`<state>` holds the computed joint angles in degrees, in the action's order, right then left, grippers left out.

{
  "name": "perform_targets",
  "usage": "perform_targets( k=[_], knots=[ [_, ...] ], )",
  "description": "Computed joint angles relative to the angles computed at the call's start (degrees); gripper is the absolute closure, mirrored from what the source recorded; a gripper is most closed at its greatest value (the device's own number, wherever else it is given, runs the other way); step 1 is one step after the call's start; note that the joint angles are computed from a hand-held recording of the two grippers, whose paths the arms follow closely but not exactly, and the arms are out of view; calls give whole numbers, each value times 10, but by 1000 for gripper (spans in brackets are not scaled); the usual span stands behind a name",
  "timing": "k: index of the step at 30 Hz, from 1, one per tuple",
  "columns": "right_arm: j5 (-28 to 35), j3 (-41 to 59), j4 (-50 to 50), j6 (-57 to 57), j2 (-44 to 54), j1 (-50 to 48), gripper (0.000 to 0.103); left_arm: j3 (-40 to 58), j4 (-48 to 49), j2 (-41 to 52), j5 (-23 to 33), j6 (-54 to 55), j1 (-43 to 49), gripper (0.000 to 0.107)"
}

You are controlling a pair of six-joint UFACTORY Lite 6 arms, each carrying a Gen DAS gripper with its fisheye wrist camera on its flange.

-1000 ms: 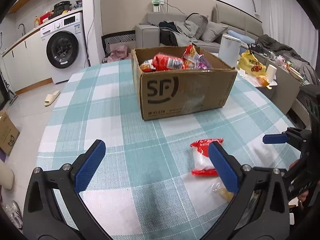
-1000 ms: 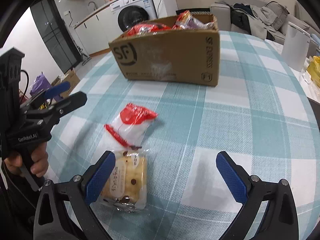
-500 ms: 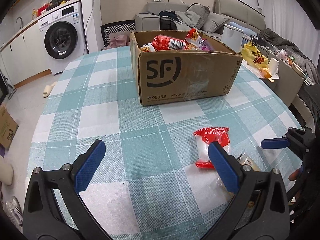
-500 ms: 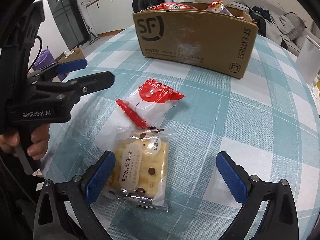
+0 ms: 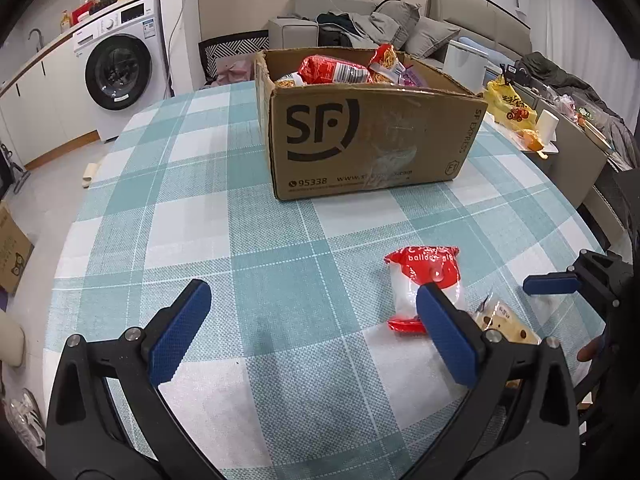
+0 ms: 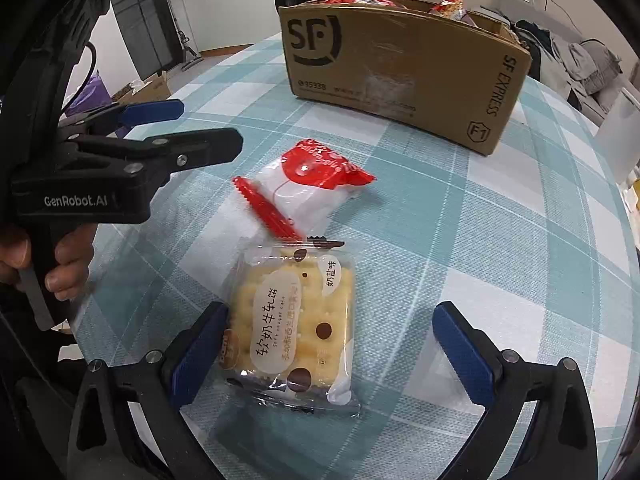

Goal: Organize snacks
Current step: 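Withdraw both tools from the box toward the two remaining packs, then grasp the balloon glue pack with the left tool while the right tool grasps the cracker bread pack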

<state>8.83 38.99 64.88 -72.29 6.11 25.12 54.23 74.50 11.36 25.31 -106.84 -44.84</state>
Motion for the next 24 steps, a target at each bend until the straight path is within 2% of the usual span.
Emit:
perform_targets(
  k=[4,13,24],
  knots=[
    [-2,-1,2,-11,0,-18,1,7,3,11,-5,0,-3,5],
    [16,-4,108,-140,-1,-73,1,30,8,38,-15,1,-11,5],
    [21,4,119,-164,7,-121,1,104,-24,109,-45,42,-17,5]
  ],
)
